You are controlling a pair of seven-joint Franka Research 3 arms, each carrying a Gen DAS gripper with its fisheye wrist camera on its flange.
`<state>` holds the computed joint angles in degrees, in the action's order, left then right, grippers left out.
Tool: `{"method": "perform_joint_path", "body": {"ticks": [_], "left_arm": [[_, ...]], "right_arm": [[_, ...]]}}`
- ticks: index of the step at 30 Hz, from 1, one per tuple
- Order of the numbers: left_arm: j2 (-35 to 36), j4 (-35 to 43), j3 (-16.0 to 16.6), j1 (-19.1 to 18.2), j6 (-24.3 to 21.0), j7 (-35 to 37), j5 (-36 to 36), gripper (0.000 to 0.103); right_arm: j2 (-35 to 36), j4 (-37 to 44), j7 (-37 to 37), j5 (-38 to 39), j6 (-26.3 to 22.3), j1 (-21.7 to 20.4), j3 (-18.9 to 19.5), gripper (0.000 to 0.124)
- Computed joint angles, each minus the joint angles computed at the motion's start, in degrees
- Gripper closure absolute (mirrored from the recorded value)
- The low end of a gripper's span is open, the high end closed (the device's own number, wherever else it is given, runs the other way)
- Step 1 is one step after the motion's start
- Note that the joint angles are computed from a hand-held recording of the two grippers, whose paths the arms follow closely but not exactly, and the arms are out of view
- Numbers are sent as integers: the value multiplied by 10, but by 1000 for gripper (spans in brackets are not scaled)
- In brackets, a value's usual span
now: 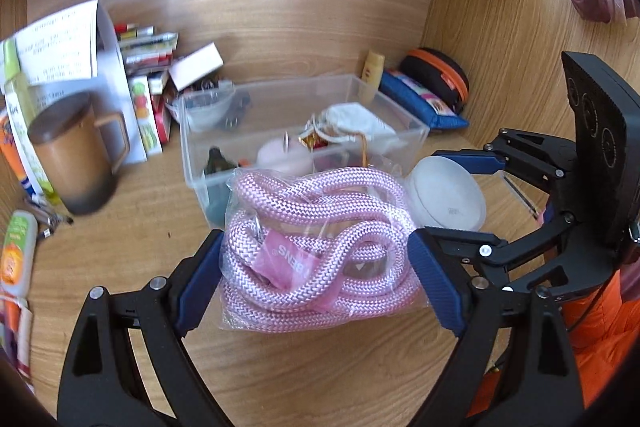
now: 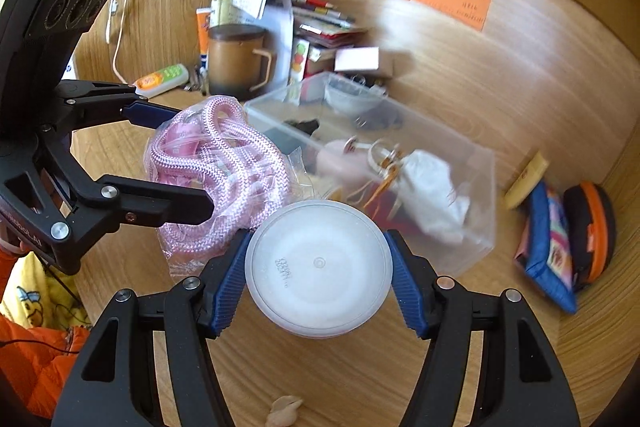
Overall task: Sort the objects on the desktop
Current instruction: 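Carry the rope bag and white jar over the clear box and release both inside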
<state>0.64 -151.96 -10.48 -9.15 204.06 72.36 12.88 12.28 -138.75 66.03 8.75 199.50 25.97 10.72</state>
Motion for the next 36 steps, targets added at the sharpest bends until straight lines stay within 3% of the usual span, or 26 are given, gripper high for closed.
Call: {"method": "perform_joint_path", "body": {"ticks": [13,24,28,33,36], "left_arm": [[9,51,-4,-13,-5,75,-75,13],[60,128,12,11,-25,11,2,13],[81,160,9,32,-41,-28,45,13],[100,182,52,-22,-57,27,-19,13],[116,200,37,-1,-69,14,-4,13]], "right_arm": [[-1,36,22,-48,3,-45,11,62],[43,115,42,-69,-30,-71,24,62],[64,147,29,-50,-47,-59,16,62],[92,190,12,-20,-80,-33,-7,62],[105,209,0,1,-94,-9,-31,62]]}}
